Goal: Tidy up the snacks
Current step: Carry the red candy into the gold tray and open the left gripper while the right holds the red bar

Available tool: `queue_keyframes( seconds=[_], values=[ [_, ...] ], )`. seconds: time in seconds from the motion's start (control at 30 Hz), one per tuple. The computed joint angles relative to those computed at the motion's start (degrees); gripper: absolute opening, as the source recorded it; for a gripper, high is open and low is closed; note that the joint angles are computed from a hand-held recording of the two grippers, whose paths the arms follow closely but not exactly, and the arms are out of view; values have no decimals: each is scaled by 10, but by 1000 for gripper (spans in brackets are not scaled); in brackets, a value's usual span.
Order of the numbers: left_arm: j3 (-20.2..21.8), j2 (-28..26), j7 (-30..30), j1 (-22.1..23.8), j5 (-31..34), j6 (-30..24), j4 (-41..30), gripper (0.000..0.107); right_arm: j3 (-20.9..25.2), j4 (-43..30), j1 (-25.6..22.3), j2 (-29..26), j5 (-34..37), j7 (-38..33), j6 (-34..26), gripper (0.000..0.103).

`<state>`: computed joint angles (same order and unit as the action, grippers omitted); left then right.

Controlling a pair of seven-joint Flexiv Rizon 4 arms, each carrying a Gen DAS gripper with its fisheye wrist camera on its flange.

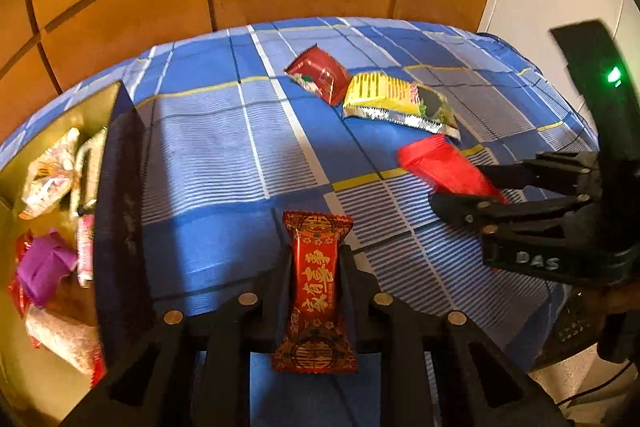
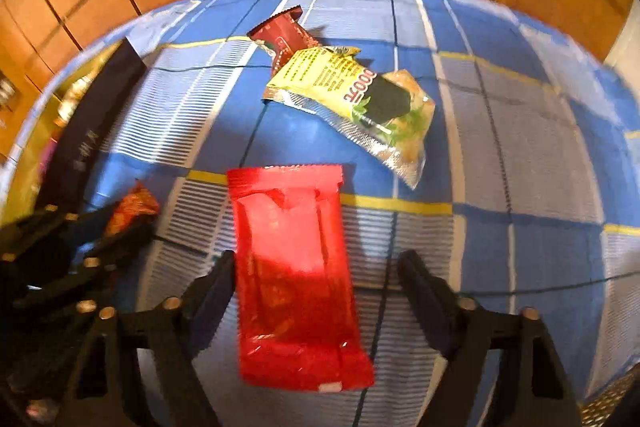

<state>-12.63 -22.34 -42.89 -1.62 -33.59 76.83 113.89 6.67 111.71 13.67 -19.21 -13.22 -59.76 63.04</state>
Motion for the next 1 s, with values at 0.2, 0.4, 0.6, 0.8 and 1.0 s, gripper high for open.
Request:
queue_keyframes(
  seconds=[0.2,0.4,0.6,0.8,1.0],
  values=[
    [-67,50,101,37,-148,22,31,21,-25,25,22,1,-72,28,40,48],
    [-60,90,159,34,-286,19,30,22,-13,19,9,-3,-49,3,40,49],
    [28,89,67,19,-277,36,13,22,-36,38,25,-2,-99,42,71,49],
    [142,58,-182,44,-94,-7,-11,22,-30,40,18,-2,-96,47,78,49],
    [140,39,-262,90,-42,-45,-21,22,-34,45,21,-1,-102,58,85,49]
  ],
)
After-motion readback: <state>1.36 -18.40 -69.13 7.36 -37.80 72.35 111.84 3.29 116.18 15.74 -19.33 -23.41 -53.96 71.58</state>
